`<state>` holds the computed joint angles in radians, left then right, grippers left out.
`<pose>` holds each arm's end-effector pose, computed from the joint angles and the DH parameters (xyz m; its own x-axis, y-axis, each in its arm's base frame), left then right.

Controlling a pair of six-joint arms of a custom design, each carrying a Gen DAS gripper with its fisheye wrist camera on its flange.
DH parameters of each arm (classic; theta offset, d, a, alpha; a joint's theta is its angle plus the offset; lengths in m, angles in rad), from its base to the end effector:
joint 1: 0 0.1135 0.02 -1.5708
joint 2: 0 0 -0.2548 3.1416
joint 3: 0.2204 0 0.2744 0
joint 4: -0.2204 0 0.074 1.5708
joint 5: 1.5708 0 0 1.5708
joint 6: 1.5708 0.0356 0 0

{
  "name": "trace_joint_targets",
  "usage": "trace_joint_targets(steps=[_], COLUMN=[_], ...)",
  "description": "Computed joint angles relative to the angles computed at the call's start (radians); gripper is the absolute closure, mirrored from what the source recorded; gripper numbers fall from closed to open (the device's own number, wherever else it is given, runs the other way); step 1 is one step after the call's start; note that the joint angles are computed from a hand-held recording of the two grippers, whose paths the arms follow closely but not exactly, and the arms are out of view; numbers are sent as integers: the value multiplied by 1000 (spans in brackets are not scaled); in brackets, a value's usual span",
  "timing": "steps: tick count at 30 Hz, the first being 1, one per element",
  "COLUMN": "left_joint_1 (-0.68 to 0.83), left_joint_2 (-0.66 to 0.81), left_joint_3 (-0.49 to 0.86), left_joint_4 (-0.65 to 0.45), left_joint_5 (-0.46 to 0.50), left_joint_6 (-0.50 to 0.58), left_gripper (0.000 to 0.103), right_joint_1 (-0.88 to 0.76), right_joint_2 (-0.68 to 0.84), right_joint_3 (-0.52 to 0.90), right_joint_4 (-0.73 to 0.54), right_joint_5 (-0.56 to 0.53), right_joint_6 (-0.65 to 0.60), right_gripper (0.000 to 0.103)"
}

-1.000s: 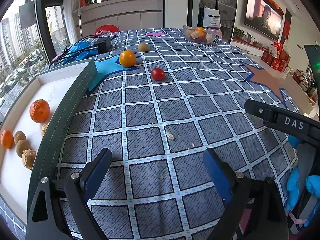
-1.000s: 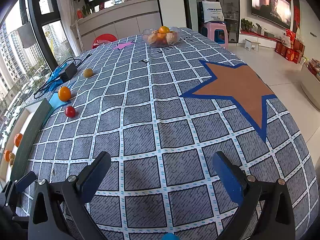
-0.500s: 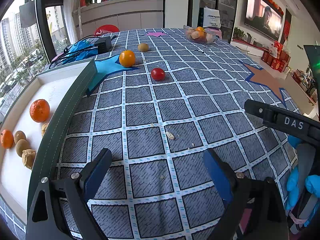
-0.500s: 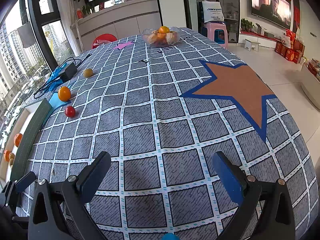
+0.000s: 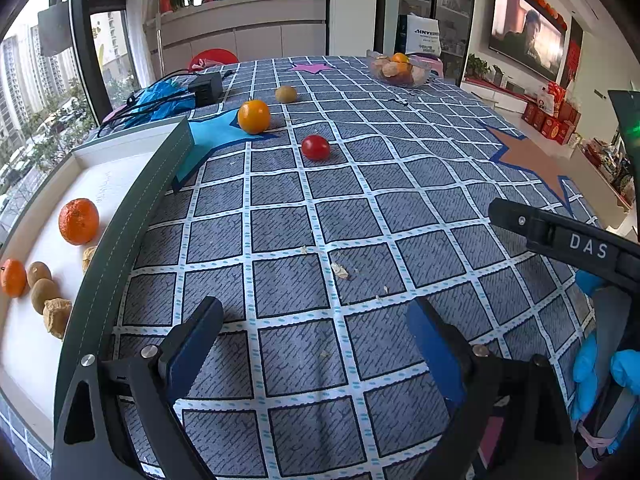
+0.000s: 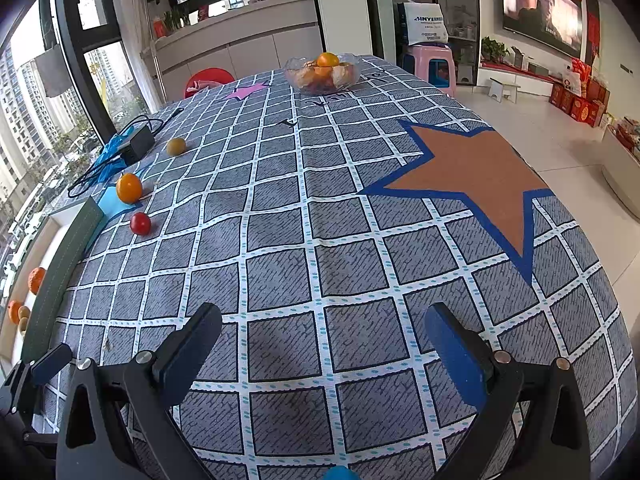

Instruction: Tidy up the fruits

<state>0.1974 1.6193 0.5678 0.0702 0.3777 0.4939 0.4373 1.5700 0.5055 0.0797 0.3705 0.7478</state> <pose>0.2741 0.0414 0.0763 -0.7088 0.3076 -0.6348 0.4029 0.9152 -0.0064 0.2422 0.0990 0.0739 -0.6985 0.3732 -0.6106 0.3568 0.9212 0.1549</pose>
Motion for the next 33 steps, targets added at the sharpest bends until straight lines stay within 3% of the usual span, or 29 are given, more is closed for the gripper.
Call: trace_joint_targets(steps=[3, 12, 15, 19, 23, 26, 33], left_joint_1=[3, 64, 29, -42, -95, -128, -162], left_joint_2=[5, -90, -6, 170, 344, 437, 606], left_joint_3=[18, 214, 372, 561, 732, 828, 999], left_joint_4=[-29, -294, -378, -382, -388, -408, -433], left_joint_5=[4, 63, 46, -26, -99, -152, -219], left_joint_6=[12, 47, -7, -103, -186, -202, -257], left_gripper=[7, 7, 7, 7, 15, 25, 25], right_joint_1=[1, -4, -6, -10, -12, -12, -13], right_joint_2=[-3, -18, -20, -29, -31, -32, -33], right_joint_3=[-2, -18, -21, -31, -32, -34, -36], right_joint_4=[-1, 14, 21, 32, 34, 36, 48], right_joint_5=[0, -8, -11, -18, -20, -21, -33], right_joint_6=[0, -1, 0, -2, -4, -5, -16], right_gripper=[1, 1, 1, 1, 1, 1, 1])
